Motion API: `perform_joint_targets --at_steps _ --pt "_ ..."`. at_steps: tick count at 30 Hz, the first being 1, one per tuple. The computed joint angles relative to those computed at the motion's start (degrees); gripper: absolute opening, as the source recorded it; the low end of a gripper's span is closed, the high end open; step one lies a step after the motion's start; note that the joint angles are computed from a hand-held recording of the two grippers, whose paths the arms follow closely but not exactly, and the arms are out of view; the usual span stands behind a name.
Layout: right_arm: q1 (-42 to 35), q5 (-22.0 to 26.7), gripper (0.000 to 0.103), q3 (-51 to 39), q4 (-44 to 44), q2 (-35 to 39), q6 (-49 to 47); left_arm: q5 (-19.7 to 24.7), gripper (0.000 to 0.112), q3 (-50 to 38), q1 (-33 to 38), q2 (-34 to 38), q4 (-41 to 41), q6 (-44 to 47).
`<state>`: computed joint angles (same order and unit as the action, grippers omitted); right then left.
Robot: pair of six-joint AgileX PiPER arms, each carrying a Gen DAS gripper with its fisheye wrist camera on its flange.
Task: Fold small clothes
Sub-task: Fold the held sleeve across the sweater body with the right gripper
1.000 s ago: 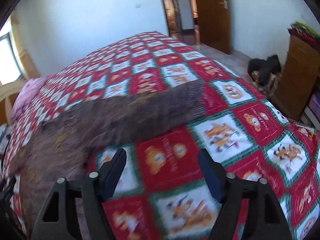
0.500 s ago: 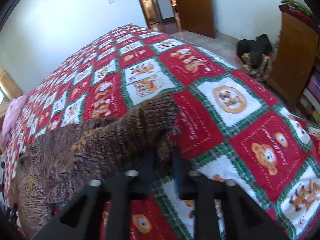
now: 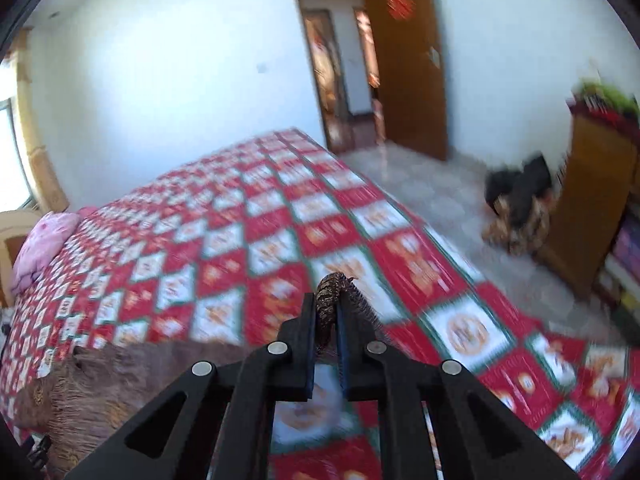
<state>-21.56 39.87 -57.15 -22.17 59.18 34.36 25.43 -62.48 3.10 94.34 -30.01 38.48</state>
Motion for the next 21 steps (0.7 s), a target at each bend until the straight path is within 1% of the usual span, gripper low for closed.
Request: perform_joint_targets --at_steps 1,3,5,9,13,14,16,17,18,19,20,21 --pt "5.5 1.6 0.008 -2.2 -5.1 1.5 4.8 0.6 0.103 0.1 0.4 -0.1 -1.0 1.1" --pt "14.7 4.5 0.008 -5.9 -12.4 5.0 11.1 1.5 0.103 0.5 1.4 -0.4 -3.9 4.3" --pt "24.1 7.0 0.008 -9.8 -18.8 10.0 16.1 1.9 0.103 0.9 2.2 -0.7 -4.9 5.5" --pt "36.4 8.5 0.008 -14.6 -23.8 18.3 21.2 3.9 0.103 0.8 5.0 -0.6 -8.5 8.9" --pt "45.5 5.5 0.008 -16.5 -24.9 28.1 24.8 4.4 0.103 0.8 6.7 -0.5 -9.4 10.5" --pt "46.7 3.8 0.008 -16.1 -24.0 30.4 24.9 4.8 0.103 0.8 7.1 -0.5 -9.7 11.2" --pt "47.5 -2.2 0.011 -15.2 -15.9 35.4 20.2 6.2 0.103 -0.1 7.5 0.0 -8.2 10.3" --pt "47.5 -4.3 0.014 -14.2 -12.0 36.4 17.8 7.3 0.103 -0.5 7.8 0.2 -8.1 10.5" --pt "47.2 -6.0 0.029 -13.6 -6.8 37.8 13.9 8.9 0.103 -1.1 8.2 0.2 -7.7 10.3" --pt "47.6 -6.9 0.055 -12.0 -3.8 38.0 12.3 9.8 0.103 -1.4 8.4 0.1 -7.5 10.3" --pt "48.0 -7.8 0.064 -9.3 -3.1 36.4 12.9 10.8 0.101 -1.3 8.7 -0.3 -8.1 11.3" --pt "48.9 -8.6 0.065 -6.3 -4.5 34.4 15.7 11.9 0.100 -1.4 8.9 -1.0 -8.4 12.4"
